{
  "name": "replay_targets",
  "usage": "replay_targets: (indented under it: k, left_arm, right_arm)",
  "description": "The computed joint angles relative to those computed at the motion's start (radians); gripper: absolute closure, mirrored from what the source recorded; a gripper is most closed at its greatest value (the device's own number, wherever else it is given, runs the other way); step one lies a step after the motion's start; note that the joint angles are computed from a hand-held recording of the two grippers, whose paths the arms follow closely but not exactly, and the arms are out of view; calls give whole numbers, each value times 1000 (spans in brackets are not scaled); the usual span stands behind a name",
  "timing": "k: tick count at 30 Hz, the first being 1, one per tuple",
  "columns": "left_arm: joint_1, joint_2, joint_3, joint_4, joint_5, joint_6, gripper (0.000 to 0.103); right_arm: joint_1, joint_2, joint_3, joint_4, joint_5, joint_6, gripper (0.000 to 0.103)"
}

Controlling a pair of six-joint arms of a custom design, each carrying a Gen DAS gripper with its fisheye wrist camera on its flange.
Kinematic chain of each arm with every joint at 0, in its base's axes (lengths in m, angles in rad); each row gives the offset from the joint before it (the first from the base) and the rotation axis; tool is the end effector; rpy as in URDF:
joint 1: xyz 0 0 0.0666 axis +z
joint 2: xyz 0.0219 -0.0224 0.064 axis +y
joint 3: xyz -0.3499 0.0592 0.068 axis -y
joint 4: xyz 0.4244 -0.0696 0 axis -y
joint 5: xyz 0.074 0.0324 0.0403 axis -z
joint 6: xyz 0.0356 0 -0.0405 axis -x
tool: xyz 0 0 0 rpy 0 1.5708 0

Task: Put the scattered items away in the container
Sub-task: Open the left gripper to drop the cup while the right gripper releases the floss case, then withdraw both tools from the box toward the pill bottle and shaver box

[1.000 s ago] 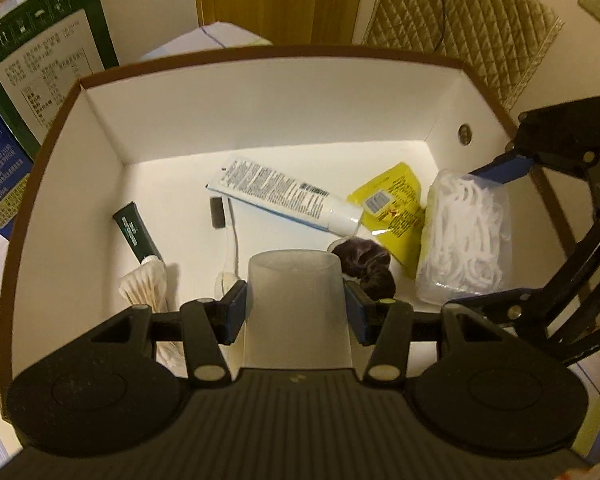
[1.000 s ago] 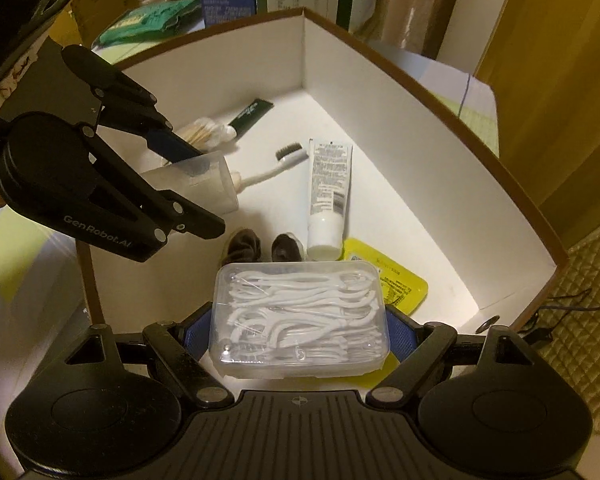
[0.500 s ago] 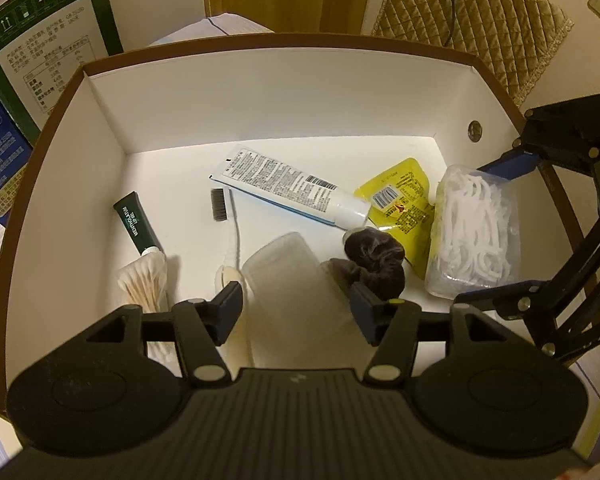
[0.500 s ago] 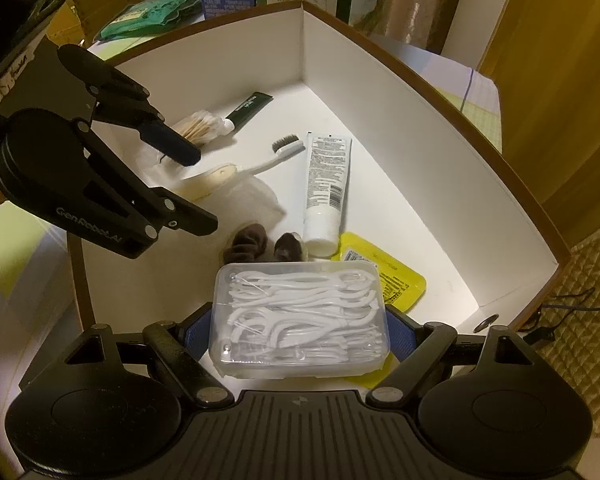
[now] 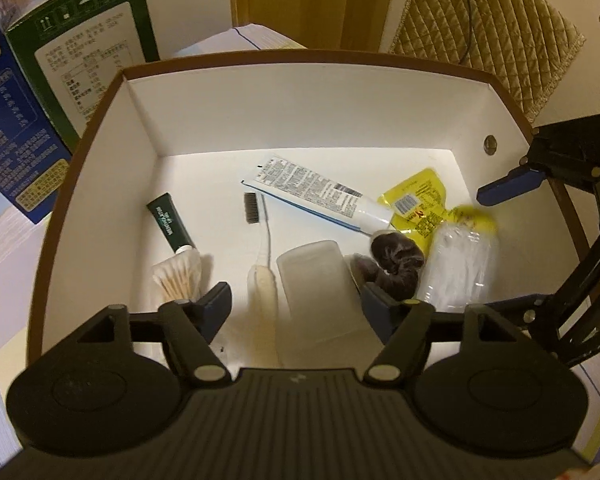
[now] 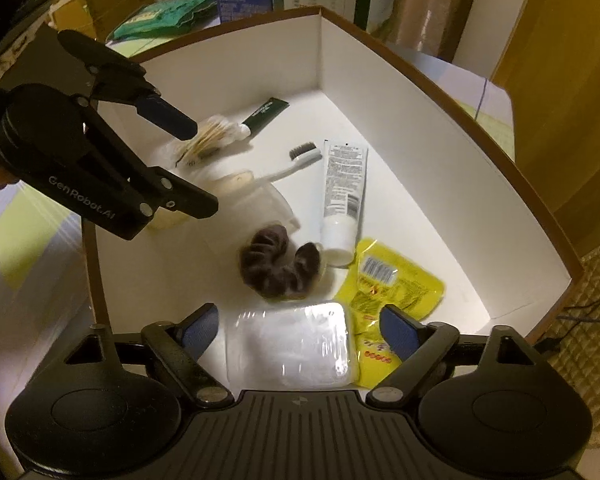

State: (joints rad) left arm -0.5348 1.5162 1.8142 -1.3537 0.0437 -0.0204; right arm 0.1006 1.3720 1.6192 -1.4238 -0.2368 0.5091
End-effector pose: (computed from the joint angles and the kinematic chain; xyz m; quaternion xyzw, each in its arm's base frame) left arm 0.4552 -0.2719 0.5128 0.2703 0.9282 -0.0852 0.2409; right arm 0.4693 0.0554 0.4905 -0.3143 0.9219 0.0740 0.2139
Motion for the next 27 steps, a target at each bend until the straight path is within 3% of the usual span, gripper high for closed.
replay_targets:
  k: [11, 19, 27]
  left_arm:
    - [12, -26, -11, -9, -14, 6, 17]
    - [11, -70, -40, 8, -34, 22, 10]
    - [6, -119, -60, 21, -33, 50, 9]
  right_arm:
    - [0, -49, -38, 39, -13, -78, 2]
    - [4, -127, -109, 107, -8, -216, 2]
    - [24, -220, -176, 189, 53, -409, 2]
